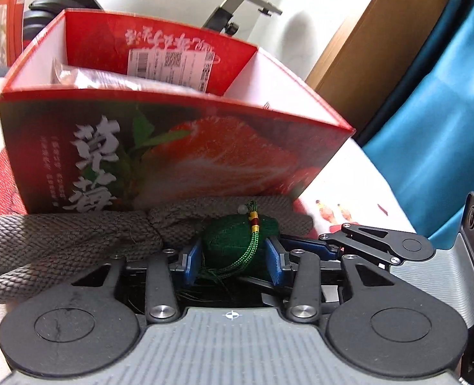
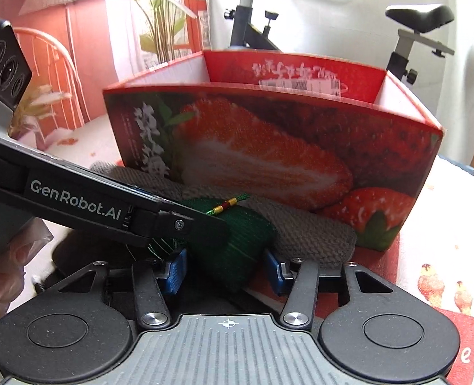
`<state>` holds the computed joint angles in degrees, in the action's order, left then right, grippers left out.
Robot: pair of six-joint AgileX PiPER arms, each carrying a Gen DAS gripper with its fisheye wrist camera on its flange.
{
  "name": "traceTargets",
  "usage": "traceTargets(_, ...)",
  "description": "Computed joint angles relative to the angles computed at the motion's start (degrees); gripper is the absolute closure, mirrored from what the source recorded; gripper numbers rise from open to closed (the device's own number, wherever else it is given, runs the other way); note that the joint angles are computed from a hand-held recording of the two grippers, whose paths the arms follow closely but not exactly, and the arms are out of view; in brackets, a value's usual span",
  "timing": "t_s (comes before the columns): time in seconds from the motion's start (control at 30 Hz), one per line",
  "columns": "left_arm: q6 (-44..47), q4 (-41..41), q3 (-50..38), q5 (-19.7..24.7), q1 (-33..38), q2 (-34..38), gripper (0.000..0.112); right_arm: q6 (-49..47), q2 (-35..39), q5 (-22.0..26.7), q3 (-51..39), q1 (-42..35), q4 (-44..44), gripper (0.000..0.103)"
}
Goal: Organize soft objects
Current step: 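Lift the green pouch with both grippers and carry it over the red box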
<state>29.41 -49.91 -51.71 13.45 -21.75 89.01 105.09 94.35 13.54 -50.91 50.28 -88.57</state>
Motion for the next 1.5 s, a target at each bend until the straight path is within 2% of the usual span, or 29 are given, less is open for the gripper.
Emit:
traceTargets(0.13,-5.4,4.4,1.0,0.0,-0.1,-3.7,0.068,-6.1,-2.4,1.9,-0.6,1.7,4.5,0.056)
traceTargets(0.27,-16.3,15.5,0.1,1.3,-0.7,-7.4,0.068,-15.9,-4.4,4.2,-2.7,3.2,12.3,0.056)
traceTargets(0.47,-22.8,22.2,-2.8,3.6,-0.1,-11.9,0.068,-26.4,-8.3,6.5,-6.0,4.3,19.4,0.056)
traceTargets(0.83,-26.3,28.8,-13.2,9.8,2.6,-14.6,0.068,-57.4,-8.5,11.2,-21.2,3.3,38.5,0.056)
traceTargets(1.07,-29.9,35.3,-21.1,9.2,3.9,-13.1,0.068,-73.5,-3.5,13.1,-35.8,1.3,45.9,0.056)
traceTargets(1.3,-35.9,44.7,-29.3,9.5,3.6,-6.9,0.068,-80.4,3.4,11.9,-47.9,-2.2,51.4,0.056)
traceTargets(1.4,-32.2,41.5,-30.4,9.5,4.8,-4.1,0.067,-84.9,6.7,12.4,-51.6,-4.3,56.3,0.056)
traceTargets(1.5,-26.6,34.0,-31.2,11.3,6.9,-0.3,0.067,-87.6,9.3,13.2,-53.0,-6.0,60.0,0.056)
